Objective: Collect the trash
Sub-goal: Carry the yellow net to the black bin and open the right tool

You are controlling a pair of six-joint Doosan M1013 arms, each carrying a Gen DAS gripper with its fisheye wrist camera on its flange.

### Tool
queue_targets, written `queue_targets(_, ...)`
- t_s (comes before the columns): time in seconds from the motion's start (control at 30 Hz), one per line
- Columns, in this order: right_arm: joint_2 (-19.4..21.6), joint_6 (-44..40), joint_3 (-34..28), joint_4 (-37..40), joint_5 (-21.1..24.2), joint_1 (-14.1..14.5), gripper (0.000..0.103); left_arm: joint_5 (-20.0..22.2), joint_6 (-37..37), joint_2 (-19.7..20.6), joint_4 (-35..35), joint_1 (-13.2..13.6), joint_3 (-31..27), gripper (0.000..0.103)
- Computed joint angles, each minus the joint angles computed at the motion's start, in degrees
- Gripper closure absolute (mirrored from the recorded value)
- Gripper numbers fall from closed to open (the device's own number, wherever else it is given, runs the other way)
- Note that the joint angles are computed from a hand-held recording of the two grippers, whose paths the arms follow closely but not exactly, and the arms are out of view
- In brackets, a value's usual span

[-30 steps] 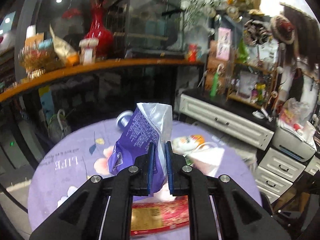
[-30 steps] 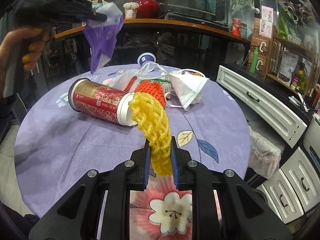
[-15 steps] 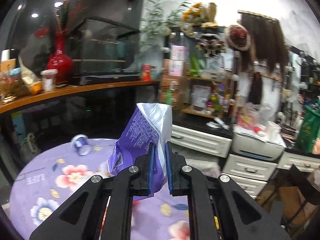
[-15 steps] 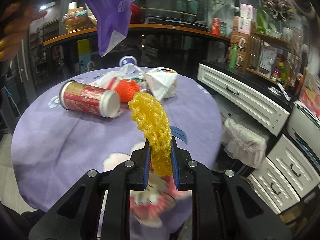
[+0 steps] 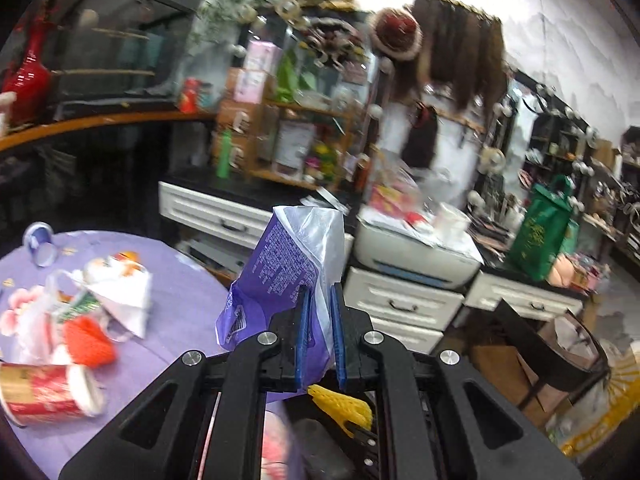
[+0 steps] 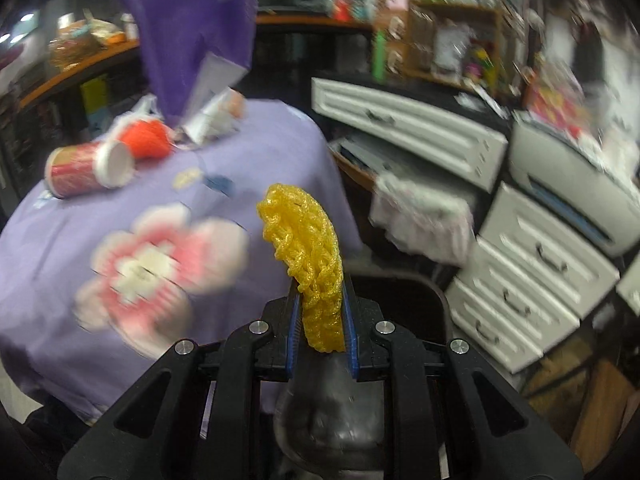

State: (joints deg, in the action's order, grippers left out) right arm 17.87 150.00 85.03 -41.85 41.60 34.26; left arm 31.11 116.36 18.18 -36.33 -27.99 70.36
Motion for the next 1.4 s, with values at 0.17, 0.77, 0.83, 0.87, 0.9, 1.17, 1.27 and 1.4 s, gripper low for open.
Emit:
queue_targets(0.17,0.78,0.61,2.72,5.82,0.13,-2.25,0.084,3.21,1.17,1.35,-0.61,-1.45,-0.47,0.092)
queue_targets(0.77,1.57,8.73,7.81,5.86,0.27,-4.08,0.035,17.44,-4.8,9.91,4.3,-3.72,-7.33,0.092)
queue_targets(0.83,0.69,11.55,8.78,3.38,1.02,-3.8,0.035,18.82,-5.38,10.65,4.87,-4.12,-7.79,0.092)
queue_targets(0.87,0.28,12.41,9.19,2.4,1.23,-3.7,0.035,19.25,-5.61,10.99,5.14,-4.32,-8.0,0.092)
queue_targets(0.9,-0.11,13.28,9.6,1.42,1.69,-3.55,0.035,19.47,-5.61,11.27,5.22,-4.44,-8.09,0.092)
queue_targets(1.17,-4.13,22.93,14.86,-3.41,4.89,-2.78,0.035,24.15,-7.55,14.26,6.93,-5.53,-9.81,0.092)
queue_targets(1.27,-4.88,25.39,16.13,-4.13,6.19,-2.84,0.035,25.84,-8.19,15.21,8.09,-6.12,-10.12,0.092)
queue_targets(1.4,-5.49,27.69,17.13,-4.7,7.42,-3.07,0.035,27.53,-8.89,16.22,10.18,-6.86,-10.5,0.092)
